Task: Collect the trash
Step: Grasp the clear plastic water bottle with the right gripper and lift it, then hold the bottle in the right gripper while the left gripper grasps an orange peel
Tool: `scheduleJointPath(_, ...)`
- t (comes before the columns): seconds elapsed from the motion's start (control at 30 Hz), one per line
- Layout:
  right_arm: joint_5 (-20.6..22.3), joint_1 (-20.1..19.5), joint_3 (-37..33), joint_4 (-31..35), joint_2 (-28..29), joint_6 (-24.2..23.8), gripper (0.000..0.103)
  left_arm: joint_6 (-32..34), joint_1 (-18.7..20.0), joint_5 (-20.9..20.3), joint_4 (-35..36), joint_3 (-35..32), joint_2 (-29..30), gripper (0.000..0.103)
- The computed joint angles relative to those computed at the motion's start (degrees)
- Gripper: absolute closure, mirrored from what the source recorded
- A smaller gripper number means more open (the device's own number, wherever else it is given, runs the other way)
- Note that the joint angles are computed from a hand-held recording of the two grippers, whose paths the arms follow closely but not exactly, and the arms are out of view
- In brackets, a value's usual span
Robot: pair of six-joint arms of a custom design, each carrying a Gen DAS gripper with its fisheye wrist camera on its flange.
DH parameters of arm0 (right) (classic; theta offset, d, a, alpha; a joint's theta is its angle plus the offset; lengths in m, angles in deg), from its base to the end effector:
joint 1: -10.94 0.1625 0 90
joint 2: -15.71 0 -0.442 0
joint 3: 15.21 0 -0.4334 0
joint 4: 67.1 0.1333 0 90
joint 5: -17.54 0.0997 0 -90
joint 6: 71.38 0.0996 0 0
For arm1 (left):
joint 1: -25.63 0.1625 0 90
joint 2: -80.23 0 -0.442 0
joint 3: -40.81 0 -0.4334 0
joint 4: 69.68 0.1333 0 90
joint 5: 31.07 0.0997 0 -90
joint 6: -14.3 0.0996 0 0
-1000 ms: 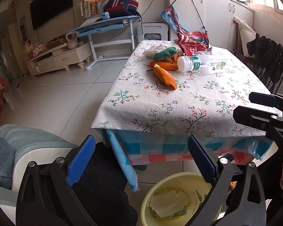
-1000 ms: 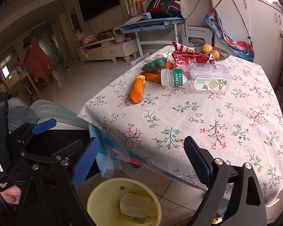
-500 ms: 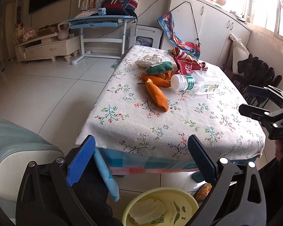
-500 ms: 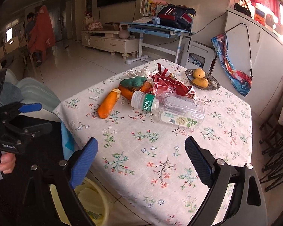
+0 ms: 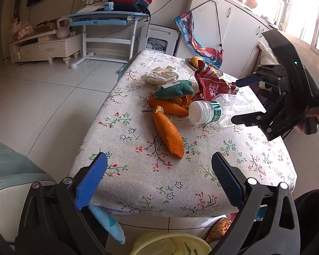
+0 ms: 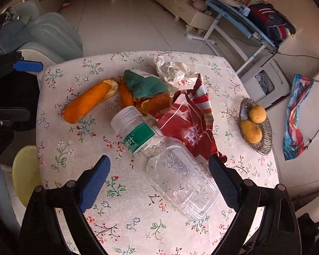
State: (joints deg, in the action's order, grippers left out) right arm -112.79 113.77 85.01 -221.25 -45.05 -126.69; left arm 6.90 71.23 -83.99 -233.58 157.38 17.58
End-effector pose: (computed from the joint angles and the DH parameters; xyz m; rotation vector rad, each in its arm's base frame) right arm 0.2165 -0.6407 0.2454 1.1523 -2.0388 0.1656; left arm -0.2671 -0.5491 0.1642 0.6784 2.5109 -0.7918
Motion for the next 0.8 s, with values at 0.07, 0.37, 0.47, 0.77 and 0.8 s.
scheduleJointPath(0.07, -1.7, -0.4, -2.2, 5.6, 1.3, 0.9, 0.014, -0.2, 0.2, 0.2, 0.3, -0.5, 0.4, 0.008)
scheduleJointPath(0.37, -2.0, -3.0, -0.8, 14.3, -0.2, 13.0, 0.044, -1.0, 0.1, 1.8, 1.0, 0.1, 0.5, 0.008)
scheduleJointPath(0.47, -0.4, -3.2, 3.5, 9.2, -2.6, 17.0, 0.047, -0.5, -0.2, 2.9, 0.5, 0.4, 0.8, 0.008)
scheduleJointPath(0.77, 6.3, -5.0, 15.4, -6.5, -9.4, 30.3, 0.047, -1.8, -0.7, 4.9, 1.1, 1.2, 0.9, 0.008)
scheduleJointPath(0.8, 6.7, -5.1, 16.3, -7.9, -9.6, 31.2, 0.047, -2.4, -0.7, 5.1, 1.5, 1.3, 0.9, 0.008)
